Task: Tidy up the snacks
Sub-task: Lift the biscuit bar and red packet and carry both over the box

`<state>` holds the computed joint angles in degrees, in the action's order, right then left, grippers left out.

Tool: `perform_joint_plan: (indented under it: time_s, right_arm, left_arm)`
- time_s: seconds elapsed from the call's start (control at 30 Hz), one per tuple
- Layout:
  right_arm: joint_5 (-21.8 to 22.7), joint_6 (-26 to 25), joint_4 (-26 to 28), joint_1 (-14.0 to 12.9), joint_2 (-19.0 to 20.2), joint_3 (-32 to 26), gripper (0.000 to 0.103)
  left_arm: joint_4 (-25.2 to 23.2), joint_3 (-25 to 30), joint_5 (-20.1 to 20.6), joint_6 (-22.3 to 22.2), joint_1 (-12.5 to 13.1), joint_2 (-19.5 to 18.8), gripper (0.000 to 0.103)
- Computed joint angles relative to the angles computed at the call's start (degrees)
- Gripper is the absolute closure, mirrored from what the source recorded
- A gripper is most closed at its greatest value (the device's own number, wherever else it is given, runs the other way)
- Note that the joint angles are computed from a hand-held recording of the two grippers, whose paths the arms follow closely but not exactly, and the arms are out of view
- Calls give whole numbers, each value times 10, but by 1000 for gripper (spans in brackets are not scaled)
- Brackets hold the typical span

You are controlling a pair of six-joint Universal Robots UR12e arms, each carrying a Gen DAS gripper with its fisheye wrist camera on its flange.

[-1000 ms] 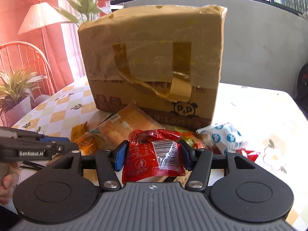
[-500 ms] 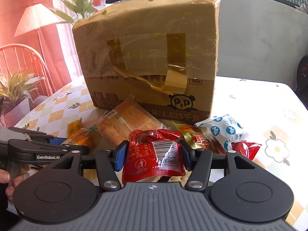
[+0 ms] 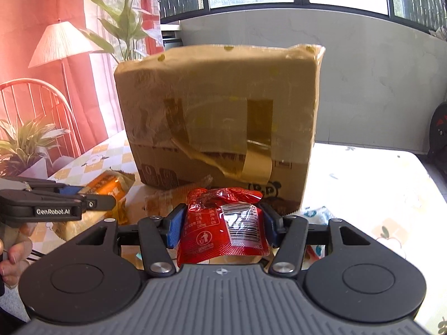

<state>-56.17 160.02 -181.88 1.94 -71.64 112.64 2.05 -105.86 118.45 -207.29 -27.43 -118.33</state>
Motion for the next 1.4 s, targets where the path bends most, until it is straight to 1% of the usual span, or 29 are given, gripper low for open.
perform_joint_plan:
  time_s: [0.23, 0.5, 0.7, 0.87, 1.17, 1.4]
  right_arm:
    - [7, 0, -6, 1, -4, -5, 45]
    - [20, -5, -22, 4, -6, -20, 45]
    - [30, 6, -26, 4, -7, -38, 45]
    - [32, 7, -32, 7, -5, -56, 45]
    - [36, -8, -37, 10, 2, -87, 45]
    - [33, -18, -25, 14, 14, -116, 45]
  left_arm:
    - [30, 8, 13, 26, -4, 4, 65]
    - [57, 22, 20, 56, -2, 9, 65]
    - [79, 36, 29, 81, -1, 9, 65]
    - [91, 49, 25, 98, 2, 10, 65]
    - [112, 74, 20, 130, 4, 5, 65]
    - [117, 99, 17, 154, 7, -6, 65]
